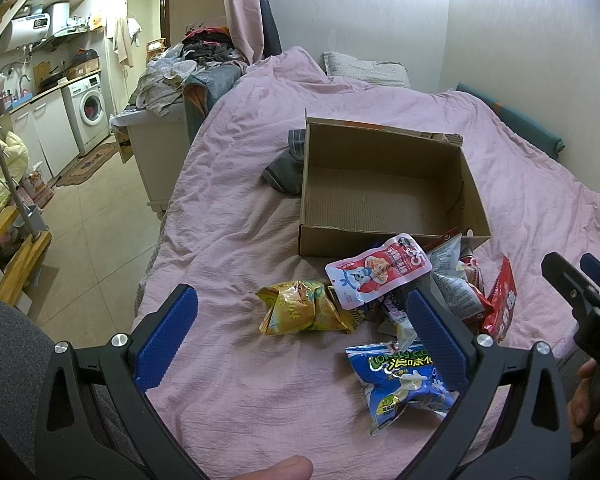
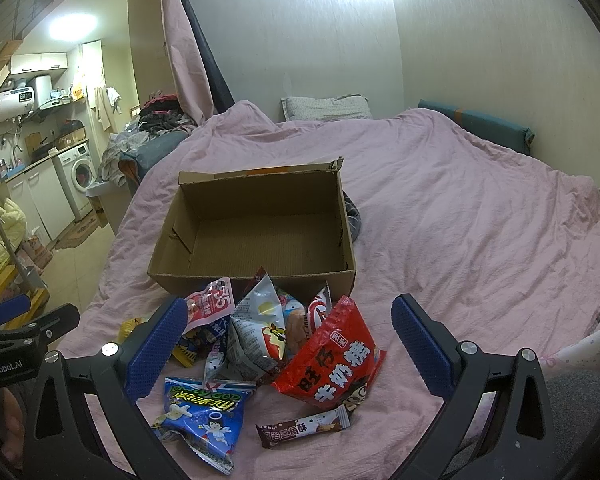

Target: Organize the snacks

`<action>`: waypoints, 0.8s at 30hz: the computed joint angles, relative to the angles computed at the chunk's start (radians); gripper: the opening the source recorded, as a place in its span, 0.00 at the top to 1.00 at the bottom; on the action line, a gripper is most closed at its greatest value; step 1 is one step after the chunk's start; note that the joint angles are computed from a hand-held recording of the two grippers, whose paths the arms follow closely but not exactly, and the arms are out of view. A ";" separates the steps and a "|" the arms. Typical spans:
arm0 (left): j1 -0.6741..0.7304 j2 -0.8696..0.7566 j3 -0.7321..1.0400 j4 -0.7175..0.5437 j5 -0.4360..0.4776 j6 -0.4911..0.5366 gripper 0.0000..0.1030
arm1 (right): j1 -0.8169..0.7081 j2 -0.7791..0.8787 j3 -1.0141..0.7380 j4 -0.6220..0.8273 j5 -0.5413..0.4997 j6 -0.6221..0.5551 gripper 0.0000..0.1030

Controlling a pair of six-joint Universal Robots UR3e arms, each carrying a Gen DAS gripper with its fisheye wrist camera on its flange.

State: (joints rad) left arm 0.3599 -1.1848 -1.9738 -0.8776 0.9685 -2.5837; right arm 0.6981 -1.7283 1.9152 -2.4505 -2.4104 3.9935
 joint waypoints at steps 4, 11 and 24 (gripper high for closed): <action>-0.004 -0.007 -0.003 0.010 0.006 -0.003 0.00 | 0.004 0.005 0.001 -0.003 -0.002 0.005 0.00; -0.019 -0.035 0.005 -0.012 0.050 0.006 0.00 | 0.005 0.000 -0.045 0.077 0.009 0.038 0.00; -0.288 -0.340 0.365 -0.350 0.287 -0.068 0.00 | -0.474 -0.338 0.157 0.074 0.546 -0.166 0.00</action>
